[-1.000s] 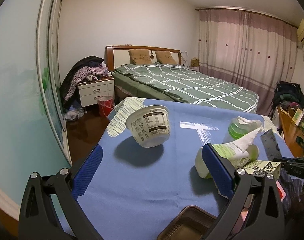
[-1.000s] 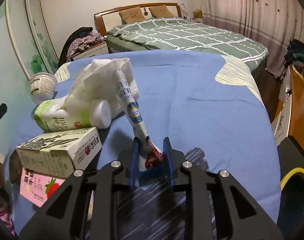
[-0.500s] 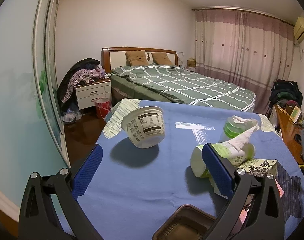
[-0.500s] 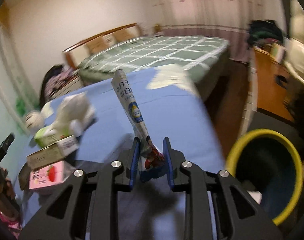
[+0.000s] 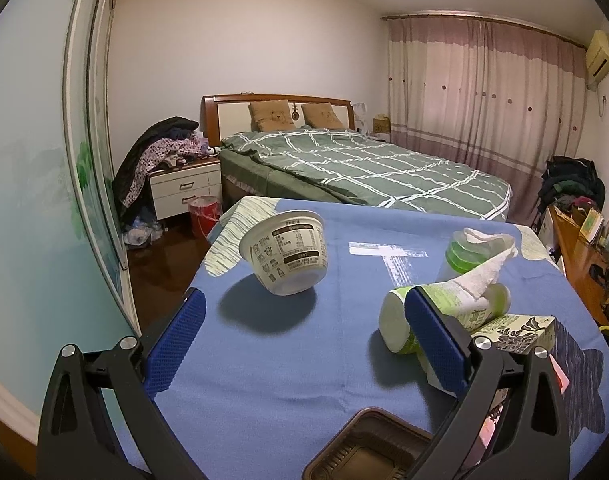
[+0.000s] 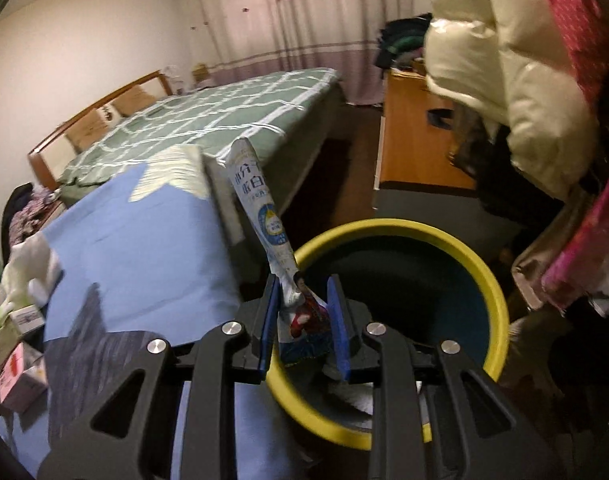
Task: Collect trash
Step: 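Carry the toothpaste tube over the yellow bin and open the right gripper, then grasp the brown plastic tray with the left gripper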
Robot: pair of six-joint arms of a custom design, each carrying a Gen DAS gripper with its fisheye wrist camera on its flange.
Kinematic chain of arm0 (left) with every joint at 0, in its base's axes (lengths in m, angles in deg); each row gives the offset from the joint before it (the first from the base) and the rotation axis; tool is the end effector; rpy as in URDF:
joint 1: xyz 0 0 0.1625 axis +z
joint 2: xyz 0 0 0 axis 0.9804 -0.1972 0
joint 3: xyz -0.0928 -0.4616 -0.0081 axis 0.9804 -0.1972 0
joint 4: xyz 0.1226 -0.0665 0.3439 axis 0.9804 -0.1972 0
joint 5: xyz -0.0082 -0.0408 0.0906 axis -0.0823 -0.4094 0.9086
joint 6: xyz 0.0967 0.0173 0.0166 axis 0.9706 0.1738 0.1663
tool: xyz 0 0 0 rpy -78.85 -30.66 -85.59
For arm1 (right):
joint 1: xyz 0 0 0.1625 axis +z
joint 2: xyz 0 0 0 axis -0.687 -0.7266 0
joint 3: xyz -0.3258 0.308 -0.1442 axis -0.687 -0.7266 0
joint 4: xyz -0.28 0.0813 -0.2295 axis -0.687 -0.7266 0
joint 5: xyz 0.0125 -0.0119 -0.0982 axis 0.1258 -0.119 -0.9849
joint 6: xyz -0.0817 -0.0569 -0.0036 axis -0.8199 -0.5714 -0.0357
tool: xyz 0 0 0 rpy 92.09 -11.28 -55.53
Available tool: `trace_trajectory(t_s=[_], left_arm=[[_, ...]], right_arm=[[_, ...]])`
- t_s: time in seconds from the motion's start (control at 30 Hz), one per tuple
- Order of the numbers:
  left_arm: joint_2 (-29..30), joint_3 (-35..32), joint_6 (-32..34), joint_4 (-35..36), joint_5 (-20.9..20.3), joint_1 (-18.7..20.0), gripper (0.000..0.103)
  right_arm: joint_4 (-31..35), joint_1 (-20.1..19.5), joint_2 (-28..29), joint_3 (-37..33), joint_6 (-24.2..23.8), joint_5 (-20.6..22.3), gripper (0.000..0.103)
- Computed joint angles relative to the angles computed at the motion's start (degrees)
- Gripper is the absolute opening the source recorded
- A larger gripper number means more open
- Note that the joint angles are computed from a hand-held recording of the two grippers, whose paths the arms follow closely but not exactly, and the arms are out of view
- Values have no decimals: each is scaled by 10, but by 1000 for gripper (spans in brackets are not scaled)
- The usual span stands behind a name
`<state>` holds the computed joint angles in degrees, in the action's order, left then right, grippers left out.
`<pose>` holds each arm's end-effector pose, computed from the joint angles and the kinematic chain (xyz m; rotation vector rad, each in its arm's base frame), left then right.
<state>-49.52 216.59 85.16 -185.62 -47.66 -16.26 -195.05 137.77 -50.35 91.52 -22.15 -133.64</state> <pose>0.0131 -0.4584 0.2658 -0.0243 1.8096 -1.3738 0.1241 -0.5606 0.1029 0.1712 -2.2898 1.0529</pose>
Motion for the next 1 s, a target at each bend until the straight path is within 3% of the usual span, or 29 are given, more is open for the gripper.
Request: trace_trajectory(t_s=[0.1,0.17,0.37,0.53,0.67,0.9,1.0], left_arm=[[1,0,1,0,1,-1,98],[2,-1,-2,1,1,-1,98],[3,-3,1,1,3,-1,98],[7,-5,0,2,5,2,98],[1,3,-22,23,5,2,98],[-16,67,-97,94,26,-32,98],[-36,119,-179,161,8,-50,98]], right_arm=[[-6,-5,-1,1,6,-5,31],[-14,-7,0,1,9,-7,40],[-33,8,13,-1,12,25,41],[-45,33,49,-21,-22,59,44],[-42,45,70,-35,-44,62,44],[-39,55,78,-41,-51,50,45],[-32,57,78,-42,-49,46,45]])
